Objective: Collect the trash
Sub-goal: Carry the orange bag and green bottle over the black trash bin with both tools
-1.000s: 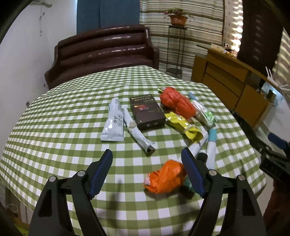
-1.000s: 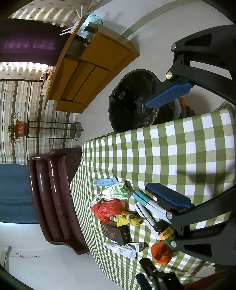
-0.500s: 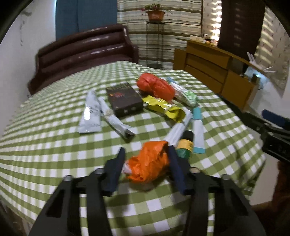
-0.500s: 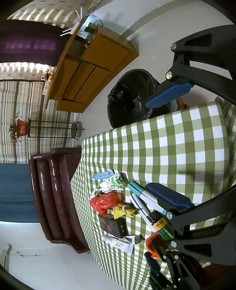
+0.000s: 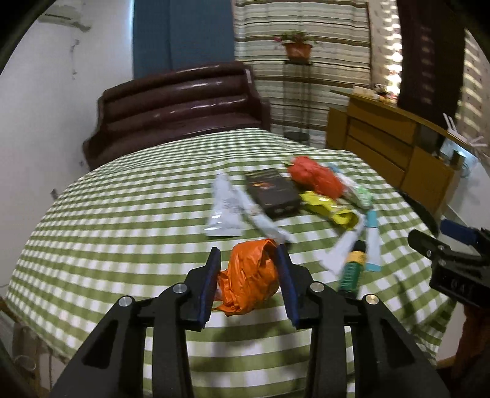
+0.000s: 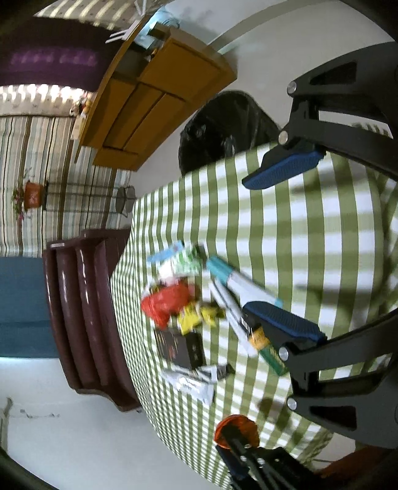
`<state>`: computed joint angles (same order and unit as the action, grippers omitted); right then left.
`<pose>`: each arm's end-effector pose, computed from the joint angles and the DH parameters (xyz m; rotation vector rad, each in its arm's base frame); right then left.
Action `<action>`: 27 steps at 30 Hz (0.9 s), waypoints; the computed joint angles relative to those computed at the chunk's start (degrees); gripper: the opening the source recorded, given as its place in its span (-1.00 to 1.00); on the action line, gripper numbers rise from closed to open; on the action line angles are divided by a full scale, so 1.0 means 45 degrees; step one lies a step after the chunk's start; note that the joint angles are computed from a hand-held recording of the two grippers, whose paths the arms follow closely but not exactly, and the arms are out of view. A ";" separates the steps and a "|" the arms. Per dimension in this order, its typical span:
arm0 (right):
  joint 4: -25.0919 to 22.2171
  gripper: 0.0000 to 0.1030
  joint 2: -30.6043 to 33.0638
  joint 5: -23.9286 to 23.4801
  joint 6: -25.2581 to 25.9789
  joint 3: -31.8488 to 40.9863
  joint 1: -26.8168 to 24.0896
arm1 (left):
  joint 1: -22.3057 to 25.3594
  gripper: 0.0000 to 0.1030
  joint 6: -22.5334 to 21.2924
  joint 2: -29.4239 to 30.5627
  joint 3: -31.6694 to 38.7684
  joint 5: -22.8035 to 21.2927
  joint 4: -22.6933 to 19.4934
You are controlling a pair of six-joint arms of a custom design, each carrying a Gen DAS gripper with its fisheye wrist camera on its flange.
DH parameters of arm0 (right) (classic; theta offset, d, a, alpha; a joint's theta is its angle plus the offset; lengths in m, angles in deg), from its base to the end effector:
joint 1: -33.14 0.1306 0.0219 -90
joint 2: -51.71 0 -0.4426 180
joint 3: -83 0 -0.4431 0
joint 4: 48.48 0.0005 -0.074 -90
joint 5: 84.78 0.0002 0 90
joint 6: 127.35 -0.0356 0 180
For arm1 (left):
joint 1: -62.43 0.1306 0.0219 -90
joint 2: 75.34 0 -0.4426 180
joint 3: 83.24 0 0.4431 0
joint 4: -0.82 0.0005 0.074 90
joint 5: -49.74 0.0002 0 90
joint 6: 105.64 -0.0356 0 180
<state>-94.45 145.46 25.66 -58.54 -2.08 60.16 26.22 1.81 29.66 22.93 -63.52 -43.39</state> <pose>0.5136 0.2474 0.5055 0.0551 2.2913 0.0124 0.5384 -0.3774 0.4942 0.1675 2.2424 -0.0278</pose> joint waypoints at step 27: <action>-0.1096 -0.50 0.1254 -0.1225 -0.0226 0.0930 0.0726 | 0.1084 -0.27 0.0483 -0.0432 -0.0897 0.0385 -0.0416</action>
